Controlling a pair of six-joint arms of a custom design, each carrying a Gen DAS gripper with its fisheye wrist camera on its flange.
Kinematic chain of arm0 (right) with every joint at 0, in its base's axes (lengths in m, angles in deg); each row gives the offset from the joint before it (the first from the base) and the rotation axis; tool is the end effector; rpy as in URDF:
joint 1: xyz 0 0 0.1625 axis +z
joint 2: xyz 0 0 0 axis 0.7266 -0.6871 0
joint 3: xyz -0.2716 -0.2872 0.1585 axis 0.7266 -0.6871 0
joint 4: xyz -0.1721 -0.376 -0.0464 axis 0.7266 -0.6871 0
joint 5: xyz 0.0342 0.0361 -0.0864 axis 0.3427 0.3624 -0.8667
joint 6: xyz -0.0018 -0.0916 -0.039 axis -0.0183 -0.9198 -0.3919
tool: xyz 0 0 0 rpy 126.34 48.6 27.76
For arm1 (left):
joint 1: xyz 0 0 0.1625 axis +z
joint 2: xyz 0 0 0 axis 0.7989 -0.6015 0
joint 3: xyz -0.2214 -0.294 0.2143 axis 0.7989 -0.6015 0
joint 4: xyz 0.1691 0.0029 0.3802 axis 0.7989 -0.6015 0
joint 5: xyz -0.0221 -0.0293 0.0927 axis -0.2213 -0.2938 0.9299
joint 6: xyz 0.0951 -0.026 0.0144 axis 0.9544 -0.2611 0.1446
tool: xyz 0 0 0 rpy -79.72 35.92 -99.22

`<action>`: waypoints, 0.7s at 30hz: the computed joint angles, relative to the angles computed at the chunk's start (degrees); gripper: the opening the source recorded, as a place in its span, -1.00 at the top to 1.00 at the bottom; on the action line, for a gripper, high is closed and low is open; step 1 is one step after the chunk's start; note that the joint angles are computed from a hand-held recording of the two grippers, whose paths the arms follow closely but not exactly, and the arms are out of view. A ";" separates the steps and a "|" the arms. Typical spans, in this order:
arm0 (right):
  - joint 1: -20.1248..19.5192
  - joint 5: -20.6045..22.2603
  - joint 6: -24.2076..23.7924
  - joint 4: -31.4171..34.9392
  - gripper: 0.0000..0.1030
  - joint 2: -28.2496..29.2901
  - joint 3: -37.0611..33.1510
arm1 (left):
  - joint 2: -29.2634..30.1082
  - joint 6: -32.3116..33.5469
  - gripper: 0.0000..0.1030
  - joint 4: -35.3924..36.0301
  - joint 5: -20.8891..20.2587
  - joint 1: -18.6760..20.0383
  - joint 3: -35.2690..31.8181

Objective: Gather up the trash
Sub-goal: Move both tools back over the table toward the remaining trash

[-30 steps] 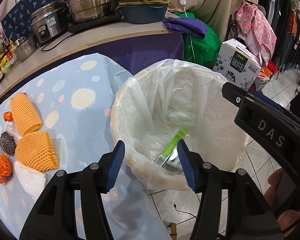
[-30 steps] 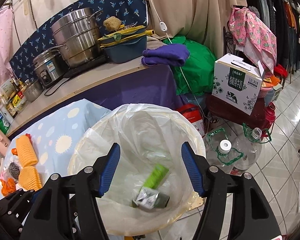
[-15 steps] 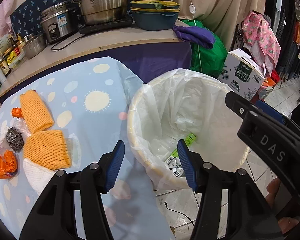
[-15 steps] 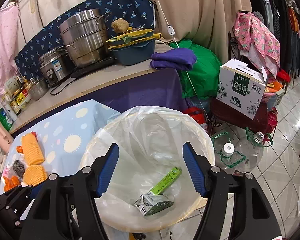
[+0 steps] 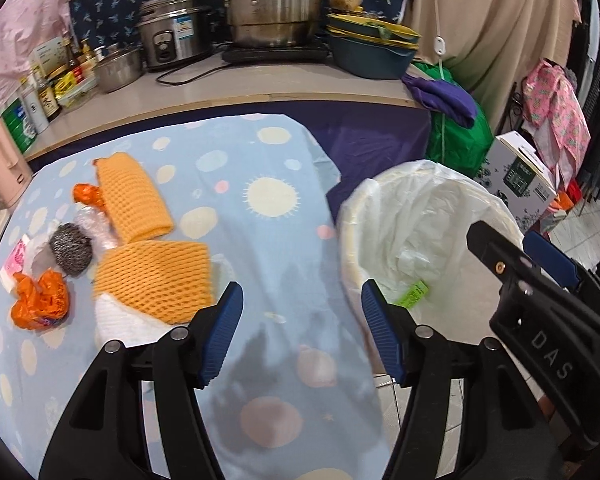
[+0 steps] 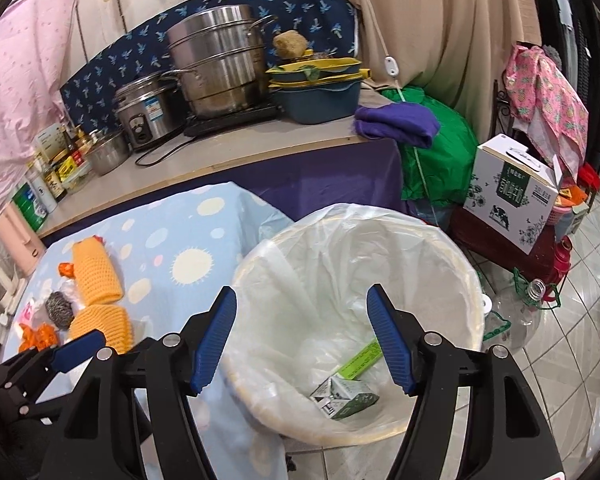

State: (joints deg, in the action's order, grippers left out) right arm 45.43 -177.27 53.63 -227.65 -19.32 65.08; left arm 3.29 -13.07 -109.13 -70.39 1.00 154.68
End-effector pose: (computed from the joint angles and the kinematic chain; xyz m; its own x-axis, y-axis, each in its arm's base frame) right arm 0.0995 -0.6757 0.1799 -0.7728 0.2873 0.5659 -0.3081 0.6097 -0.7303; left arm -0.2705 -0.7146 0.0064 -0.6947 0.2908 -0.6579 0.5945 0.7470 -0.2975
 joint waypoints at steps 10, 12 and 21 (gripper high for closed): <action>2.68 -0.04 -1.36 2.41 -0.31 3.46 -2.61 | -4.26 -3.32 -0.26 -1.69 3.76 2.42 3.79; 3.16 0.10 -1.36 3.06 -0.33 4.06 -3.08 | -5.05 -3.97 -0.26 -1.93 4.57 2.98 4.43; 5.17 0.17 -2.14 7.12 -0.35 7.61 -5.64 | -9.18 -6.62 -0.27 -3.60 8.59 5.47 7.74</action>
State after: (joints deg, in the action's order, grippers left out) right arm 50.60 -177.10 51.49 -220.53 -11.71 59.44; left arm -5.89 -19.69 -112.73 -61.80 6.47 162.41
